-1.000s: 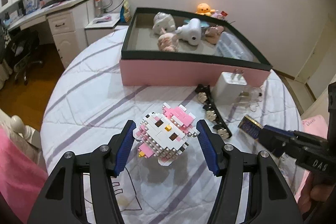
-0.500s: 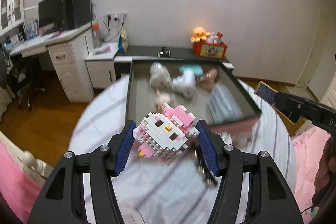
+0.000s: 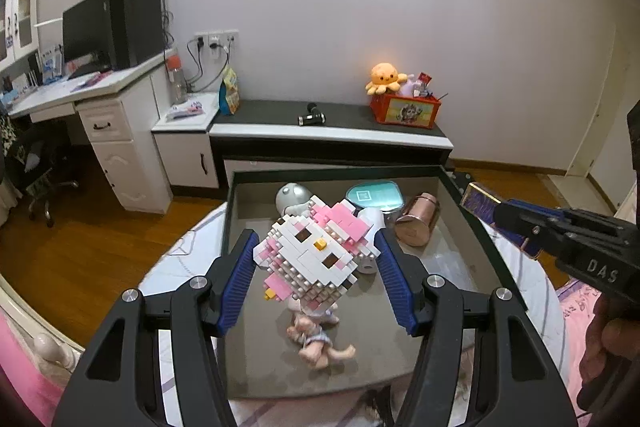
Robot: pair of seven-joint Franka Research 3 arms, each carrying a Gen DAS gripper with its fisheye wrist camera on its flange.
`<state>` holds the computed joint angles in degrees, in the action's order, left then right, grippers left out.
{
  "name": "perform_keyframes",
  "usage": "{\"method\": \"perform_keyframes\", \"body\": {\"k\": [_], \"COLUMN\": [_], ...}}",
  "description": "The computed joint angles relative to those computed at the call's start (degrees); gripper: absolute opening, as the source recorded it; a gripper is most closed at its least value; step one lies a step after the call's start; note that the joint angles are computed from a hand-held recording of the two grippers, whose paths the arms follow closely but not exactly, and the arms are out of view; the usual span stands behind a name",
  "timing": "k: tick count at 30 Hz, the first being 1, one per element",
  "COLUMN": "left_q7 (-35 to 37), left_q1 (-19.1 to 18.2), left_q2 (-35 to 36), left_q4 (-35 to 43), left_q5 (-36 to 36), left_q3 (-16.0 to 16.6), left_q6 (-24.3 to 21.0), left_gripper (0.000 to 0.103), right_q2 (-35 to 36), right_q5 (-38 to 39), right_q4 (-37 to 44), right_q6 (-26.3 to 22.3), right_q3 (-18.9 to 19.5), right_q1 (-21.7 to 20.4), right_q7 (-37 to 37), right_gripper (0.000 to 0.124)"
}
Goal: Organize rigid objects
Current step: 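Lower the block kitty into the tray with the left tool while the right tool places the lighter, then withdraw both open tools from the tray back over the bed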
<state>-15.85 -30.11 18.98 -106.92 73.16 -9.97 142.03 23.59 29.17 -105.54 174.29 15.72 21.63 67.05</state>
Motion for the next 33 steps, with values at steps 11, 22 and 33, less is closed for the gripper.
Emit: {"method": "perform_keyframes", "body": {"k": [11,22,33], "left_q7": [7.65,4.59,-4.28], "left_q1": [1.04,-2.32,-1.4], "left_q2": [8.93,7.04,-3.23], "left_q4": [7.19,5.09,-4.94], "left_q5": [-7.64,-6.46,-0.87], "left_q3": [2.81,5.88,0.23], "left_q6": [5.14,2.5,-4.07], "left_gripper": [0.061,0.103,0.103], "right_q2": [8.45,7.5,-2.27], "right_q5": [-7.8,-7.57,-4.54], "right_q4": [9.77,7.26,-5.7], "right_q6": [-7.22,-2.75,7.19], "right_q3": [-6.86,-4.31,-1.98], "right_q1": [4.18,1.88,1.31], "right_q7": [9.02,10.32,11.66], "right_gripper": [0.016,0.089,0.103]}}
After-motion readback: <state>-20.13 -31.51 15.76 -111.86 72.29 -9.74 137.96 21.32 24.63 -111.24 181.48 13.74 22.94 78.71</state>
